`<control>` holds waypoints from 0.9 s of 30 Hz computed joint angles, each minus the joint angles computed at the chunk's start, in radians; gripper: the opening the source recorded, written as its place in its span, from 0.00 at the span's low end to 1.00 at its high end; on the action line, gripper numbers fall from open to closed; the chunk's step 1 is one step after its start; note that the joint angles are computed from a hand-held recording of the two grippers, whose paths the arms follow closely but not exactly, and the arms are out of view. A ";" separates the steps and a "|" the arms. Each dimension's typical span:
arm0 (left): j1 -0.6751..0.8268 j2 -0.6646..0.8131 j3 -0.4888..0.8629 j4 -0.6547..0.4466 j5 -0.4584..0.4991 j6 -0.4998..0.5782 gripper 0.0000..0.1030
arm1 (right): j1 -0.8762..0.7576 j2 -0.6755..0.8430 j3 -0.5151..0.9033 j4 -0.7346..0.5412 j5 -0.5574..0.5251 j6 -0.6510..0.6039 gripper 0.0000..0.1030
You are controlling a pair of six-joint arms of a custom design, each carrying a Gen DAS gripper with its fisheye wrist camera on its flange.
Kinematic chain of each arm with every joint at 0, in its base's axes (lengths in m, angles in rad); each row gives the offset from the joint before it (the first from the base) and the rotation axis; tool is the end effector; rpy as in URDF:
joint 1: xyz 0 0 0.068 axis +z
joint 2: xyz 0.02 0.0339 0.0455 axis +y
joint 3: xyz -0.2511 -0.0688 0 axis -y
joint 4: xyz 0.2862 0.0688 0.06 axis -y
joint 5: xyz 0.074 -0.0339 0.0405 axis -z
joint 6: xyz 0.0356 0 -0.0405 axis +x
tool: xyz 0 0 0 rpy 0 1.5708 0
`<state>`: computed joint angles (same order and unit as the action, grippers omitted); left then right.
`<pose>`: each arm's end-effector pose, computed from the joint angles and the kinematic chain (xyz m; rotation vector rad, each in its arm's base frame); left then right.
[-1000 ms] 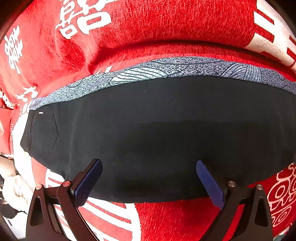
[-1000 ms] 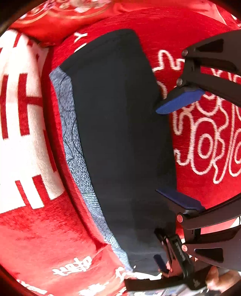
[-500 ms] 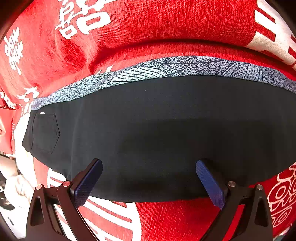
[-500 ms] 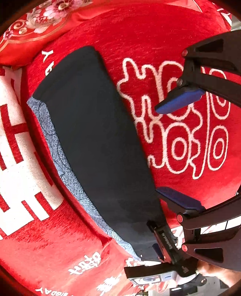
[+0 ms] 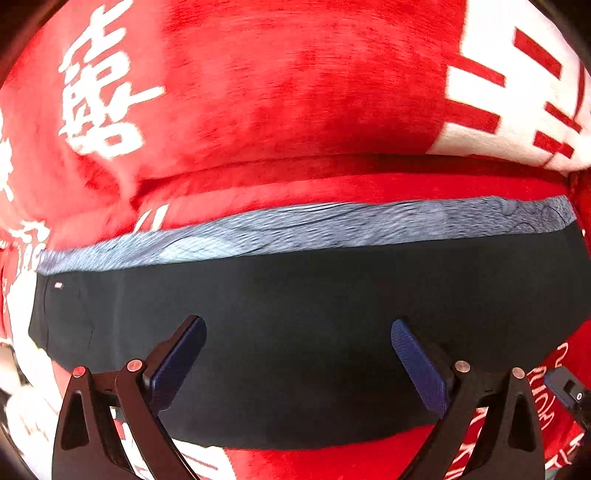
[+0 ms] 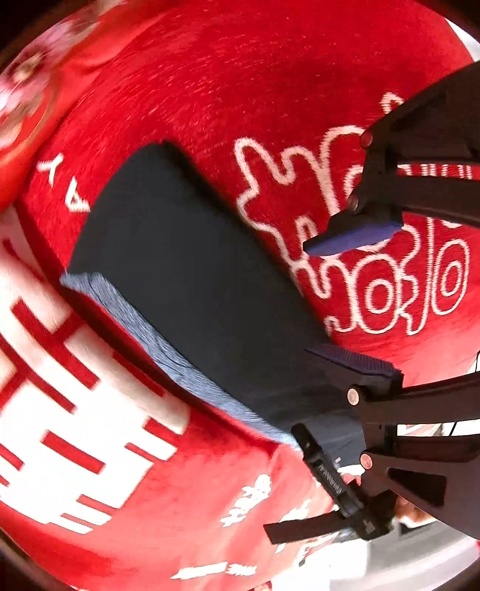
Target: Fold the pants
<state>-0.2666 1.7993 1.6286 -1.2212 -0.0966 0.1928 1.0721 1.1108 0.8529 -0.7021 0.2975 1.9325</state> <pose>0.3758 -0.0991 0.2609 0.6607 2.8817 0.1330 0.1347 0.2256 0.2350 1.2386 2.3943 0.8193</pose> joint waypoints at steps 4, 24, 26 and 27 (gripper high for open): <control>-0.051 -0.033 -0.085 0.050 0.002 -0.009 0.99 | 0.037 -0.066 -0.099 0.071 0.087 0.076 0.52; -0.037 -0.126 -0.258 0.175 0.011 -0.003 0.99 | 0.106 -0.116 -0.230 0.240 0.285 0.136 0.52; -0.061 -0.115 -0.230 0.149 -0.009 -0.023 0.99 | 0.089 -0.111 -0.206 0.204 0.256 0.129 0.52; -0.068 -0.109 -0.220 0.141 -0.016 -0.027 0.99 | 0.087 -0.104 -0.185 0.170 0.245 0.128 0.52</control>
<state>-0.3343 1.6907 1.4089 -1.0805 -0.1122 0.1661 1.1589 1.0069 0.6677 -0.5323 0.5421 2.0606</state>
